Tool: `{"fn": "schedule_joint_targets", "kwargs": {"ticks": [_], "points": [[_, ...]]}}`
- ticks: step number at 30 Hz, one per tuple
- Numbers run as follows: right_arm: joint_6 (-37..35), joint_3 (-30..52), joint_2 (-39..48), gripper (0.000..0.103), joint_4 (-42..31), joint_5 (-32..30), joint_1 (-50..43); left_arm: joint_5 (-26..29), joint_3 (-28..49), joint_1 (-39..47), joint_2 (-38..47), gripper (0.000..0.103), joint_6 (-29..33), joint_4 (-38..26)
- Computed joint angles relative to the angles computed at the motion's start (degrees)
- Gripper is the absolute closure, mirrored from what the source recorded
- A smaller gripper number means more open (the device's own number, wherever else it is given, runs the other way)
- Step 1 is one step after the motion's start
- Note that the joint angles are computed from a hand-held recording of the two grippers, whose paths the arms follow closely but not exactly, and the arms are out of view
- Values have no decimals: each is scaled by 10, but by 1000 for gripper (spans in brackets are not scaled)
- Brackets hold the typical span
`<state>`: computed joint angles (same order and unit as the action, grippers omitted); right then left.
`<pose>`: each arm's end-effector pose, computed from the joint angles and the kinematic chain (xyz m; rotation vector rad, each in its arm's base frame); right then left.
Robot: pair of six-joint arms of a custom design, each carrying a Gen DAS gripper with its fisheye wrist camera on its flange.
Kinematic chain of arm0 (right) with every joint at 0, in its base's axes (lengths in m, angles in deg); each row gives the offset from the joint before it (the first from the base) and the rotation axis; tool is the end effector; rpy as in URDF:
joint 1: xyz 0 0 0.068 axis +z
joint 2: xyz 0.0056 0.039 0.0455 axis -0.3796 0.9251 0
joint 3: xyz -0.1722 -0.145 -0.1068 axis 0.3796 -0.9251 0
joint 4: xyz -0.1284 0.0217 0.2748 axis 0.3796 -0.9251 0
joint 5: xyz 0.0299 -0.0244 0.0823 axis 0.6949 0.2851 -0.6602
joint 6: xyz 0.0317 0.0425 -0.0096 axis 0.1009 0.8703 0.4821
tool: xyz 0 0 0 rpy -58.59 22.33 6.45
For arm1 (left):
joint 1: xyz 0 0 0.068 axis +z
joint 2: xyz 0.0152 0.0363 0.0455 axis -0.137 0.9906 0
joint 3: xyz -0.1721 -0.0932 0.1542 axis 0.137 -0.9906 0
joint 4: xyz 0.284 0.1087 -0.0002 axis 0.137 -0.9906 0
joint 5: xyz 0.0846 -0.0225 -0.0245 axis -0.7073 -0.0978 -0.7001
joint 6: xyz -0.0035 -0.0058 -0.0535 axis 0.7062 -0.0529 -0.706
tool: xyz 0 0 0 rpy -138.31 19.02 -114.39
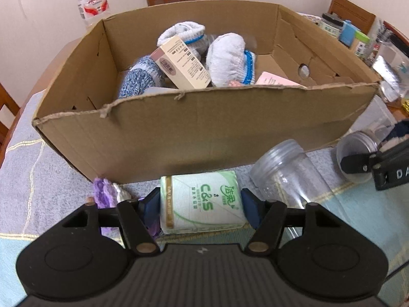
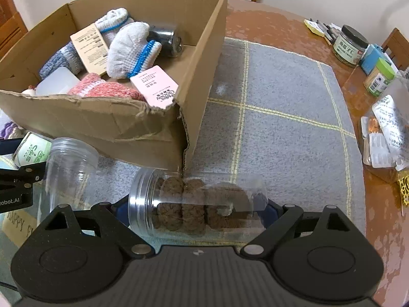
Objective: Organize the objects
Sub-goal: 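Carry the cookie jar and tissue pack over the box and open the left tool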
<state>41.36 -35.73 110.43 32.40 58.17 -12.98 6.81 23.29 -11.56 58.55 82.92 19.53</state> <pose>0.2826 0.0415 0.0860 0.2487 2.6748 -0.0436 0.3484 -0.0318 0.0841 0.8141 2.4602 -0.1964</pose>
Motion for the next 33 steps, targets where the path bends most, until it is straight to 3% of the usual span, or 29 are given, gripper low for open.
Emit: {"fn": "schedule_joint_targets", "kwargs": {"ticks": [12, 20, 26, 33], "points": [[-61, 16, -107, 8, -112, -66, -24, 57, 91, 44, -38, 38, 126, -193], [-116, 66, -149, 8, -185, -60, -1, 101, 174, 62, -46, 38, 176, -322], [-137, 107, -165, 8, -207, -64, 11, 133, 220, 67, -61, 38, 195, -375], [-150, 149, -150, 8, -203, -61, 10, 167, 280, 59, -44, 38, 175, -382]]}}
